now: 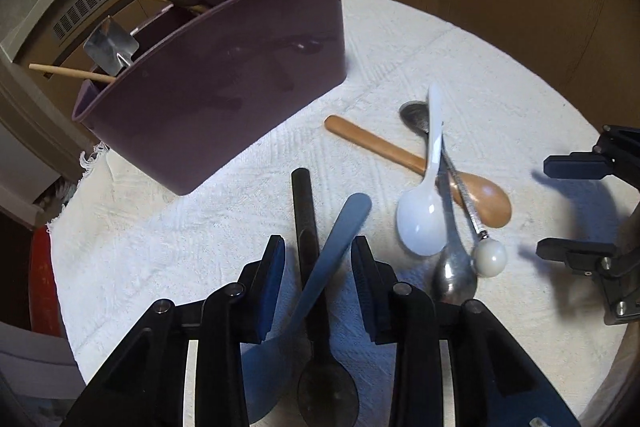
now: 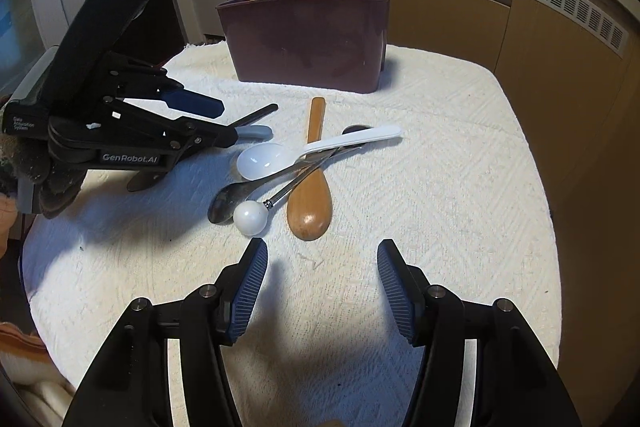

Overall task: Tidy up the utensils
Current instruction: 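Grasp the light blue plastic spoon by its handle with the left tool, then lift the blue spoon with the left tool while the right tool grasps the black-handled spoon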

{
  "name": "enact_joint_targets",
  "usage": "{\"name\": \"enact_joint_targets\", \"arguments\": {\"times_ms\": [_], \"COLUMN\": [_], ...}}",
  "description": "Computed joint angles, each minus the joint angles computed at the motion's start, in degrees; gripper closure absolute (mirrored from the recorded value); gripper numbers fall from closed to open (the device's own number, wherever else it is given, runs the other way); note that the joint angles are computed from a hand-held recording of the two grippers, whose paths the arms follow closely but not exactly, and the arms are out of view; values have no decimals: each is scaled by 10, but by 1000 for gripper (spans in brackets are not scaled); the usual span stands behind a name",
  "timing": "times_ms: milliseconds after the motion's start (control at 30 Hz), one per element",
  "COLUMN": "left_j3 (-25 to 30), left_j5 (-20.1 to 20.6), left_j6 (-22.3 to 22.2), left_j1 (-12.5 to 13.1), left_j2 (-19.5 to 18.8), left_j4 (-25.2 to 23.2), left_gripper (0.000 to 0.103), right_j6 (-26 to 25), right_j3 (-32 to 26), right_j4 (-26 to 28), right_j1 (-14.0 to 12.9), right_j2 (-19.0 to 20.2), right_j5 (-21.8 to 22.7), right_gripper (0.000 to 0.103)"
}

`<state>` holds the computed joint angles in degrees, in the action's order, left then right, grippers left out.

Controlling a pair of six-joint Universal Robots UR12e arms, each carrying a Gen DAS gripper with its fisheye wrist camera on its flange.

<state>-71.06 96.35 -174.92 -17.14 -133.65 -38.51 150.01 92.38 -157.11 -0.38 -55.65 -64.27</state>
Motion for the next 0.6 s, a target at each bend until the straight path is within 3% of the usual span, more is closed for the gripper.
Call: {"name": "enact_joint_targets", "arguments": {"times_ms": [133,167,333,600], "left_j3": [-2,-4,-26,-109], "left_j5": [0,-1,-3,-27], "left_j6": [4,0,-50,-183], "left_j1": [-1,-2,1,16], "left_j2": [-1,0,12,59], "left_j4": [-3,-3,21,165], "left_gripper": [78,85,94,95], "right_j6": [-1,-1,3,10], "right_j3": [-3,-3,-3,-13], "right_j4": [7,7,3,11], "right_j1": [0,0,-1,-2], "right_j2": [3,3,2,3], "right_j5": [4,4,5,12], "right_gripper": [45,45,45,45]}}
